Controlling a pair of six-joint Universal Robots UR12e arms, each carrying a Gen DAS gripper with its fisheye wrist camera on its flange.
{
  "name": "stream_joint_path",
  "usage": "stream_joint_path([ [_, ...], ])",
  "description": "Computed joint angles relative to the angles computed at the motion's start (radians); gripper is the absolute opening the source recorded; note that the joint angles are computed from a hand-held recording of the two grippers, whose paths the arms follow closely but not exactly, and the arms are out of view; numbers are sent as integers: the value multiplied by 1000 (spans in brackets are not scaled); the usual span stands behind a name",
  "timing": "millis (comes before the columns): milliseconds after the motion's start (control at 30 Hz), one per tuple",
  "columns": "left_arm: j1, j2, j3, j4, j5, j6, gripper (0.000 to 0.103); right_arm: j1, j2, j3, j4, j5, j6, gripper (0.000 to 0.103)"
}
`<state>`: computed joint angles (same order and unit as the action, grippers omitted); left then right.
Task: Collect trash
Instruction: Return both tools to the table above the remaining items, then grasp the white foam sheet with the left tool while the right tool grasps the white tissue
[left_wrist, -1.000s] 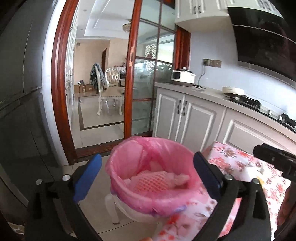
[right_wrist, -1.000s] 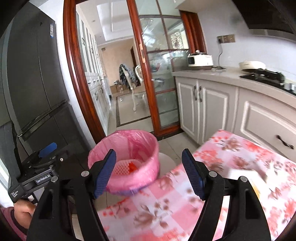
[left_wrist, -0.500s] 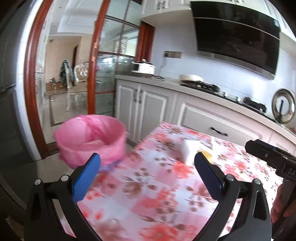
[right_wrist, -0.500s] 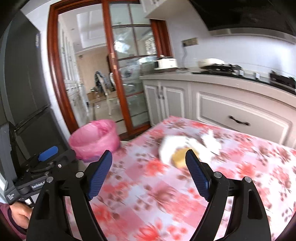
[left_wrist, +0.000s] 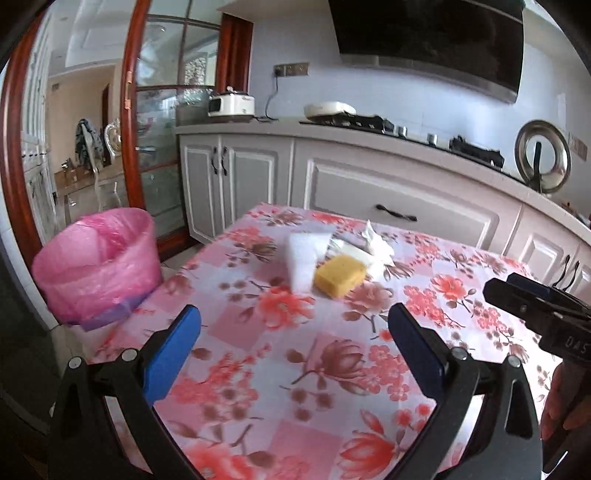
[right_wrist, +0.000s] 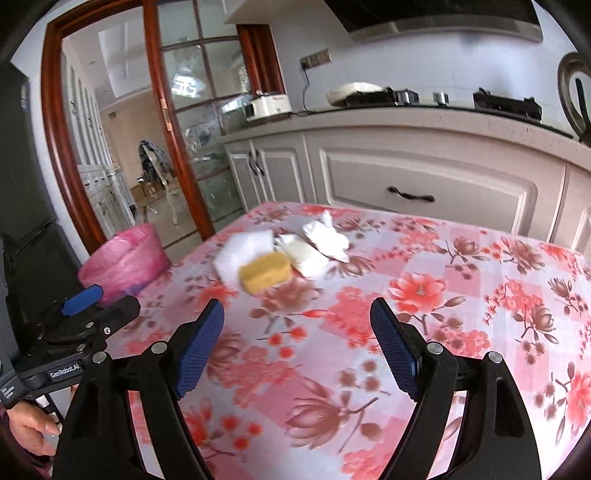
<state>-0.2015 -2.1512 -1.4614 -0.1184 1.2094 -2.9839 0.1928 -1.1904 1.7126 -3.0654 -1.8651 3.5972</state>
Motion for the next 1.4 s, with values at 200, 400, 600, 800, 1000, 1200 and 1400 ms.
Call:
stream_joint_path([
  [200,-20,-51,74,-62,14,10,98,-31,37,-36,32,40,7,77],
  [400,-28,-116,177,-133,37,0,98,-64,87,-97,60,75,11,77],
  [600,-32,-167,253,-196,55,-9,98,-88,128,-148,92,103,2,77],
  [800,-29,-185,281,-237,46,-32,98,-112,176,-223,153,140,-26,77],
  [1000,-30,-210,329,-258,23,-27,98,-134,233,-314,207,186,-41,77],
  [1200,-33,-262,431,-317,-15,-54,98,-146,284,-400,270,216,-59,75],
  [1400,-47,-318,537,-348,-10,-59,95,-163,287,-406,290,250,-43,49],
])
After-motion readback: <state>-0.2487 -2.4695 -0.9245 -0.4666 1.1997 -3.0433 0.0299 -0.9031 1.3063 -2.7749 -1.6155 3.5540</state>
